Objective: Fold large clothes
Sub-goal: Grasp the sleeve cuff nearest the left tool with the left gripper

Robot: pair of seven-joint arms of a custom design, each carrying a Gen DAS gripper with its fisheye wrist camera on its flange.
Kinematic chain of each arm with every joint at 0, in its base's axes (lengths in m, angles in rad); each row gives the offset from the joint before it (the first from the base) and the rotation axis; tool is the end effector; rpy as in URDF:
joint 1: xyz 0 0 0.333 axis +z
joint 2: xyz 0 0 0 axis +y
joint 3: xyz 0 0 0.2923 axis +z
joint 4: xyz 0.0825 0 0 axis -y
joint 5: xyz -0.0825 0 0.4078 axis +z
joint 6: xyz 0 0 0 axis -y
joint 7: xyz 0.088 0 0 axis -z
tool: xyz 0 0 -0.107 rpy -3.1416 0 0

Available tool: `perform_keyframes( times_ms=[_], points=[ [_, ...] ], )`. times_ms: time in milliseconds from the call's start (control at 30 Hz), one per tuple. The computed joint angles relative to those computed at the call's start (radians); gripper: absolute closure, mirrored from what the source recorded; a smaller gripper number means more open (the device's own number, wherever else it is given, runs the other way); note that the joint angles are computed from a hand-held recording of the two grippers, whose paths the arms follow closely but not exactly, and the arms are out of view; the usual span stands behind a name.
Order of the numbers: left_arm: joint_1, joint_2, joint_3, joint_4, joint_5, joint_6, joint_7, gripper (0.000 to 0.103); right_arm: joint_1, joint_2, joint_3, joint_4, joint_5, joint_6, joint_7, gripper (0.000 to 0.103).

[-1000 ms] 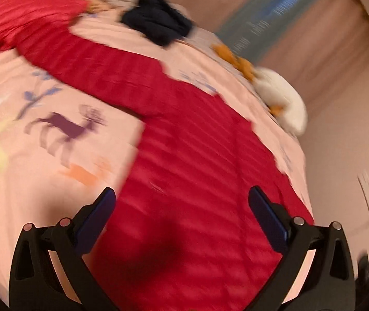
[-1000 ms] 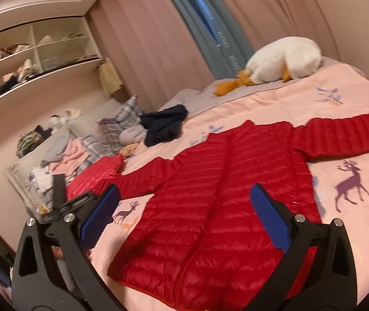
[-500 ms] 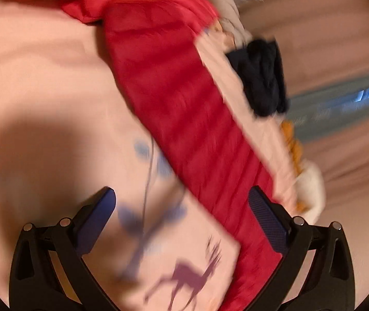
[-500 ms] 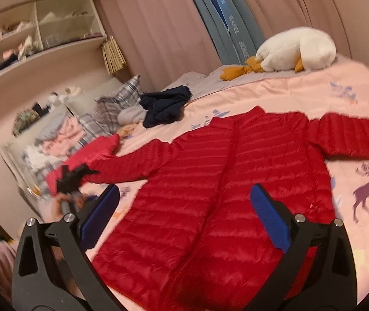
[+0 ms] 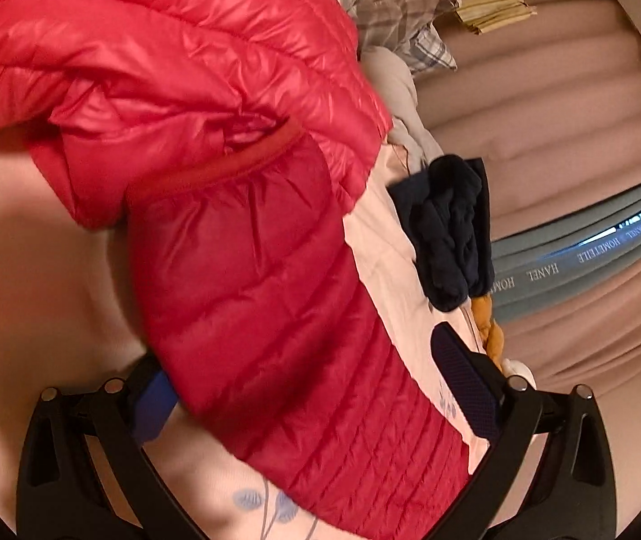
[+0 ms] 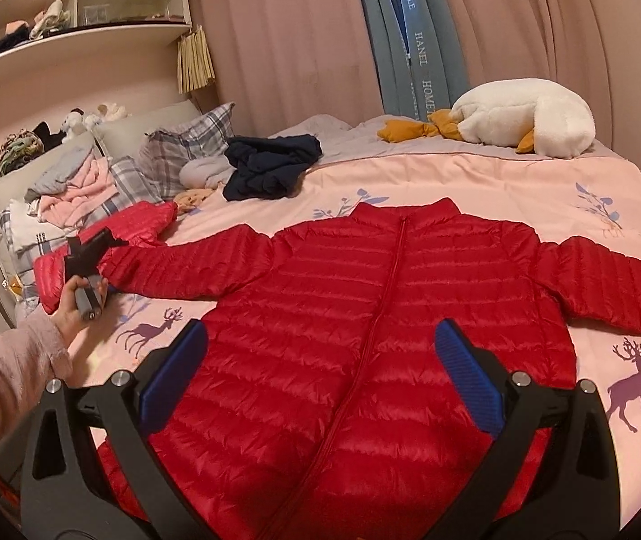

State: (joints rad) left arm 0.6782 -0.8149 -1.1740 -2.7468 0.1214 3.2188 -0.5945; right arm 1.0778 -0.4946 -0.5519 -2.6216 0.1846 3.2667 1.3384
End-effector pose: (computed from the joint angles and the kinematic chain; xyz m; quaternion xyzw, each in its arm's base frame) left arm 0.4052 -0.2027 0.3754 -0.8576 0.0966 -0.4848 0.1418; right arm 0.4220 0.2095 0.4789 -0.7294 0.4492 -0.1663 0.4884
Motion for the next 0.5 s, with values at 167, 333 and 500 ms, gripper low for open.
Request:
perform_keyframes(
  times_ms=[167, 333, 500],
  points=[
    [-0.044, 0.136, 0.069, 0.024, 0.036, -0.062, 0.073, 0.087, 0.038, 0.008, -0.047, 0.002, 0.0, 0.022, 0.013, 0.002],
    [-0.116, 0.149, 0.13, 0.13, 0.138, -0.284, 0.136, 0.095, -0.011, -0.024, -0.034, -0.033, -0.024, 0.032, 0.05, 0.002],
    [-0.118, 0.194, 0.125, 0.345, 0.291, -0.393, 0.253, 0.096, -0.047, -0.081, -0.044, -0.07, -0.034, 0.018, 0.087, 0.002]
  ],
)
